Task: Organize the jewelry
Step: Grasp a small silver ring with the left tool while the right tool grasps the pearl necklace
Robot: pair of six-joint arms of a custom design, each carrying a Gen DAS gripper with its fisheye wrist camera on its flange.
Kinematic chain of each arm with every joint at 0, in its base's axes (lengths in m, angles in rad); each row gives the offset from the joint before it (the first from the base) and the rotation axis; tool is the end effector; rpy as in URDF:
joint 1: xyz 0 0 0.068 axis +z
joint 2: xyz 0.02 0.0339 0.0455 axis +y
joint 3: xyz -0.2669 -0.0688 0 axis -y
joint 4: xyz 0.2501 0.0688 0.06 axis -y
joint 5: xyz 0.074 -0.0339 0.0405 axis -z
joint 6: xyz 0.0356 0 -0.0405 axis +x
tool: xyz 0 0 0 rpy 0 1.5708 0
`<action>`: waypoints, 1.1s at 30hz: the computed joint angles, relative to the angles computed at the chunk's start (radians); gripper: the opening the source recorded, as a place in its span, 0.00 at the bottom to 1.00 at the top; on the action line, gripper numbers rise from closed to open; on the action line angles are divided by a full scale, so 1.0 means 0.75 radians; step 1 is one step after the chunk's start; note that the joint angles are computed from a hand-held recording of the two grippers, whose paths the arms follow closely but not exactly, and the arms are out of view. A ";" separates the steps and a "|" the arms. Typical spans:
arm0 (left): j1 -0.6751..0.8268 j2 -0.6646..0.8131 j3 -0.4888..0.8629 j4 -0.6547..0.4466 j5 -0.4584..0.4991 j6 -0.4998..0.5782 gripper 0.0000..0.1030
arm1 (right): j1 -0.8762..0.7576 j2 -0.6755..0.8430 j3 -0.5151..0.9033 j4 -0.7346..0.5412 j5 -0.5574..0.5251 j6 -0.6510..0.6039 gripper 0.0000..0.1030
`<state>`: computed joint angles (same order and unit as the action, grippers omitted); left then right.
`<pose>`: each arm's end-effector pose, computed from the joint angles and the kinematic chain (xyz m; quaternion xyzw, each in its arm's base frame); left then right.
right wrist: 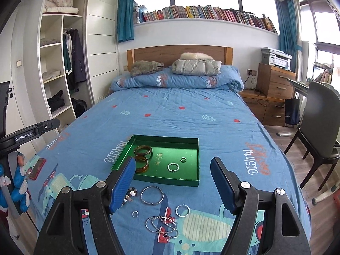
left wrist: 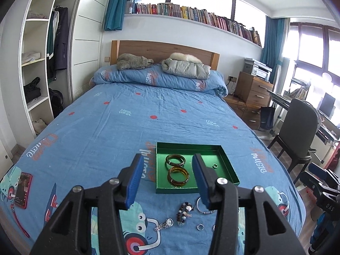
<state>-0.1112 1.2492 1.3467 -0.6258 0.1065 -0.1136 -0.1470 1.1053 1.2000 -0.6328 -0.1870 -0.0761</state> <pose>0.2711 -0.0341 0.3956 0.0255 0.8660 -0.1016 0.4889 0.2355 -0.0282 0.3795 -0.0154 0.8669 0.0260 0.4975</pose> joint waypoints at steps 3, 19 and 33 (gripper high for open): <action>0.029 -0.036 0.003 -0.031 0.043 0.030 0.44 | -0.056 -0.047 -0.018 -0.009 -0.046 0.005 0.70; 0.115 -0.135 -0.215 0.045 -0.041 0.069 0.44 | -0.142 -0.134 -0.209 0.042 -0.077 -0.042 0.71; 0.191 -0.209 -0.503 0.151 0.017 0.134 0.44 | -0.177 -0.074 -0.400 0.146 -0.126 -0.044 0.71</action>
